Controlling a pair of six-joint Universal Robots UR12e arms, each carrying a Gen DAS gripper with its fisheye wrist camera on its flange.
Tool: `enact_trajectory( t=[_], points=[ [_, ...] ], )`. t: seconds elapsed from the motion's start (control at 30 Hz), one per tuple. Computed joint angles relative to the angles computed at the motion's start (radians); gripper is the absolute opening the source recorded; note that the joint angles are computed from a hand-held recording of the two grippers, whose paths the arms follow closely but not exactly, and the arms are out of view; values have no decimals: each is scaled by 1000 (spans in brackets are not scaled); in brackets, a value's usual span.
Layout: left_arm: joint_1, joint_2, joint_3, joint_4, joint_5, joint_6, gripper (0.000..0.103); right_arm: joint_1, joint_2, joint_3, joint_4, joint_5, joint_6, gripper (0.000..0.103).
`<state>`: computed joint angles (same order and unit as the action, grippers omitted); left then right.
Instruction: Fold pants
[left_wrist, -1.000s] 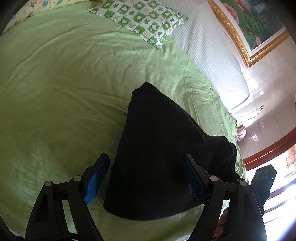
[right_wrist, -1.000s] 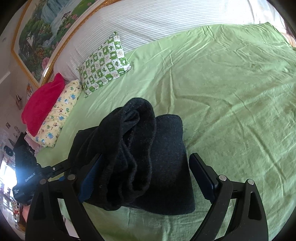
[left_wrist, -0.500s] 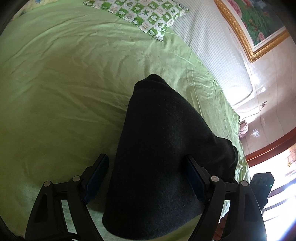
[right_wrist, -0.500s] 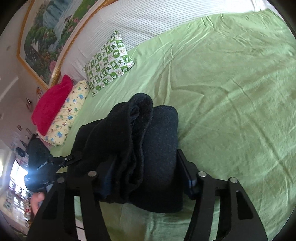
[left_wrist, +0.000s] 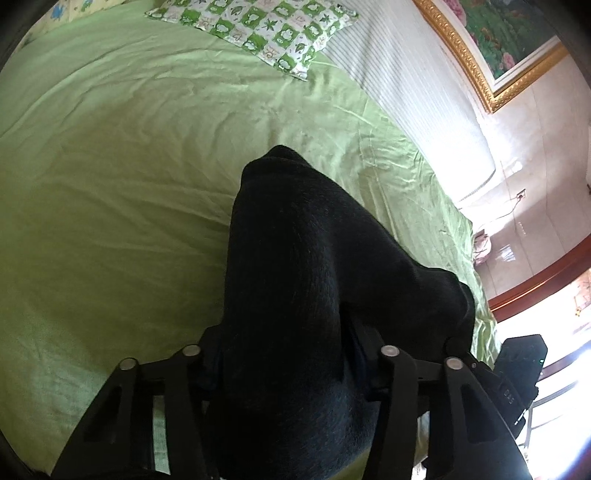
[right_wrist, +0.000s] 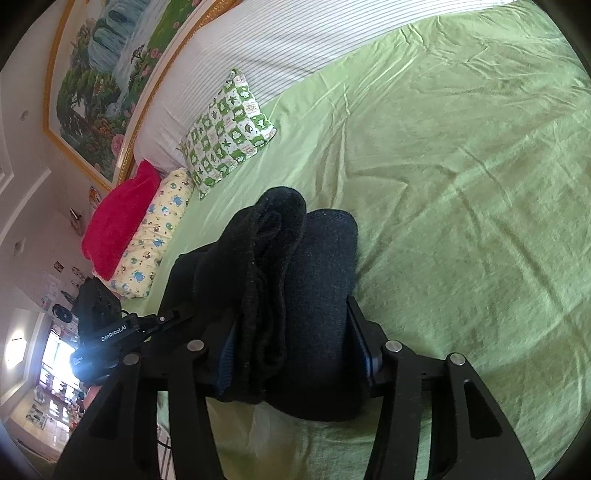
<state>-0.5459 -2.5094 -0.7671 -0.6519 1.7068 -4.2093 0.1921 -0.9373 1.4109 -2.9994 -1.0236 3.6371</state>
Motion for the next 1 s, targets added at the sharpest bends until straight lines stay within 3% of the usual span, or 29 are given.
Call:
enact_trajectory(
  t=[0.27,0.63,1.0],
  points=[
    [-7,33,-45,57,18,5,36,8,-5,-8,-6,5,-7,50],
    [-23,89,-108,80,94,13,35,20,2,-37,-17,44,-7,47],
    [-12,153,-195,80,188,-4,35,55,77,-192,70,84,-59,47]
  ],
)
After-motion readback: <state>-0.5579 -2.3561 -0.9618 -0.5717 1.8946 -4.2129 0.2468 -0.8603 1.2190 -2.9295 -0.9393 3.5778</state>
